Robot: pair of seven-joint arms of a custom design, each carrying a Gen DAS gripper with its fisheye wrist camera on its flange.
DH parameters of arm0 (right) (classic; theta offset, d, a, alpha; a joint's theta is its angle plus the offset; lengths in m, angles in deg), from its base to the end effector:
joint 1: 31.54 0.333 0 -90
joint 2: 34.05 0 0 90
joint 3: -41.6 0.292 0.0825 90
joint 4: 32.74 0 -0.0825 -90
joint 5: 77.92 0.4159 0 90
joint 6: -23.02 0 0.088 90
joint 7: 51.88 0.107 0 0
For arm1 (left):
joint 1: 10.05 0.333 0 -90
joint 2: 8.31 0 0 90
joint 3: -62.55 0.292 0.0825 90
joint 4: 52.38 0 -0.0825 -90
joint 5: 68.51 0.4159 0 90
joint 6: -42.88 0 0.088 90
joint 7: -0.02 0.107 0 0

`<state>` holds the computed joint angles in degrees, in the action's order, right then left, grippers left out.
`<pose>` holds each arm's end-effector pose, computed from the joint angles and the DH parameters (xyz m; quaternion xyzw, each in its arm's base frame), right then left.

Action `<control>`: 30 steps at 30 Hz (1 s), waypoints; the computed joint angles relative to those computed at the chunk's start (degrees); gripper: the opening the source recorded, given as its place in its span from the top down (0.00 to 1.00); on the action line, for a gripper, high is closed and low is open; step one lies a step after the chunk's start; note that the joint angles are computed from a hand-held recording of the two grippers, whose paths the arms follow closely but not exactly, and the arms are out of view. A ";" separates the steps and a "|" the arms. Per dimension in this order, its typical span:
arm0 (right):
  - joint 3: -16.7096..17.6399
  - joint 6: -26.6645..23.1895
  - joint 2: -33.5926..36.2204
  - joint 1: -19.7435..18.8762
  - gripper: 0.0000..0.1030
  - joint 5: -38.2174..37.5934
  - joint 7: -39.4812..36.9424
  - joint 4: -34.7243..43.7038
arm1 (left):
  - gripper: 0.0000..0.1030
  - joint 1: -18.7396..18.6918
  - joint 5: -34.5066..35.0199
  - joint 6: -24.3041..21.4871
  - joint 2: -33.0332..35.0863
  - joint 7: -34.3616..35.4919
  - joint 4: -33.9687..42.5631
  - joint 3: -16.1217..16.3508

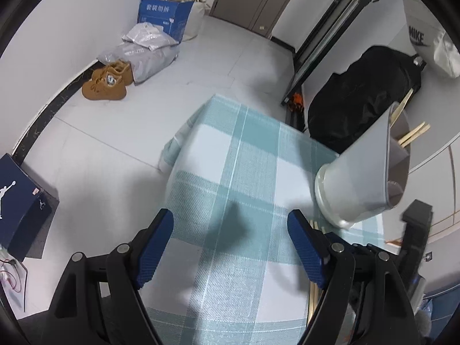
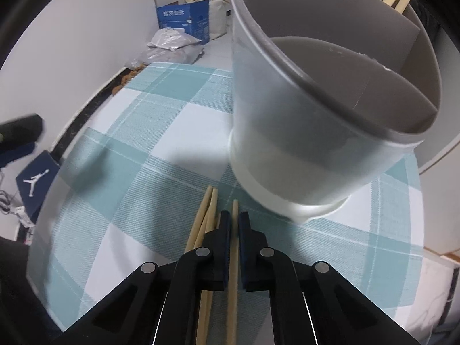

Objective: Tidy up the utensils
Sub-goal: 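Lower the right gripper onto the chopsticks and close on one, then close the left gripper on a chopstick while the right gripper lifts its chopstick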

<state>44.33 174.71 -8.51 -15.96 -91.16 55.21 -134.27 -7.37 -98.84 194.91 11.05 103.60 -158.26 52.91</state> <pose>0.6693 0.2249 0.3153 -0.7522 0.6202 -0.1559 0.1589 0.6838 -0.0619 0.3518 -0.7009 0.6486 -0.2951 0.0332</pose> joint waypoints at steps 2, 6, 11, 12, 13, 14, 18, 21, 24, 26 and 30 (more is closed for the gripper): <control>0.56 2.61 -2.10 -0.80 0.96 1.45 0.10 -3.07 | 0.24 -0.70 1.89 -0.92 0.28 -0.80 0.24 0.45; 3.11 10.06 -8.12 -4.45 0.96 8.21 -2.23 -10.92 | 0.24 -1.73 4.69 -2.34 0.17 -0.18 -0.01 0.20; 12.13 21.19 -15.98 -13.44 0.96 30.33 -16.76 -21.10 | 0.24 -2.37 4.92 -6.38 0.14 3.41 0.29 -0.90; 14.01 22.25 -17.05 -15.04 0.96 35.95 -20.98 -22.17 | 0.24 -2.89 5.72 -6.92 0.07 3.51 0.20 -0.77; 17.20 23.26 -18.15 -17.70 0.96 44.81 -27.88 -22.98 | 0.24 -3.41 6.52 -7.25 0.05 3.45 0.12 -0.63; 20.32 24.20 -18.52 -20.09 0.96 54.70 -35.39 -22.83 | 0.24 -3.94 7.48 -7.82 0.00 3.57 0.01 -0.54; 25.07 23.82 -19.23 -24.66 0.96 81.88 -57.04 -20.64 | 0.24 -5.60 10.88 -9.06 0.19 2.38 0.01 0.16; 23.86 21.90 -20.86 -24.64 0.96 93.31 -65.51 -20.56 | 0.25 -7.13 15.07 -9.55 0.84 -0.67 0.26 1.36; 21.71 20.70 -22.22 -23.49 0.96 99.95 -70.58 -20.98 | 0.24 -8.37 18.84 -7.66 0.61 -2.63 -0.45 2.03; 20.28 20.45 -22.77 -22.42 0.96 104.36 -74.53 -20.87 | 0.24 -8.85 20.83 -6.65 0.65 -3.98 -0.65 2.35; 17.32 20.61 -24.49 -20.00 0.96 107.59 -77.85 -21.74 | 0.24 -8.75 22.05 -7.61 1.22 -6.19 0.27 2.50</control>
<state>61.66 195.32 -33.00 -35.96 16.43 -22.65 -156.01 -16.11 -76.79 187.31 12.26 97.40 -158.00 55.41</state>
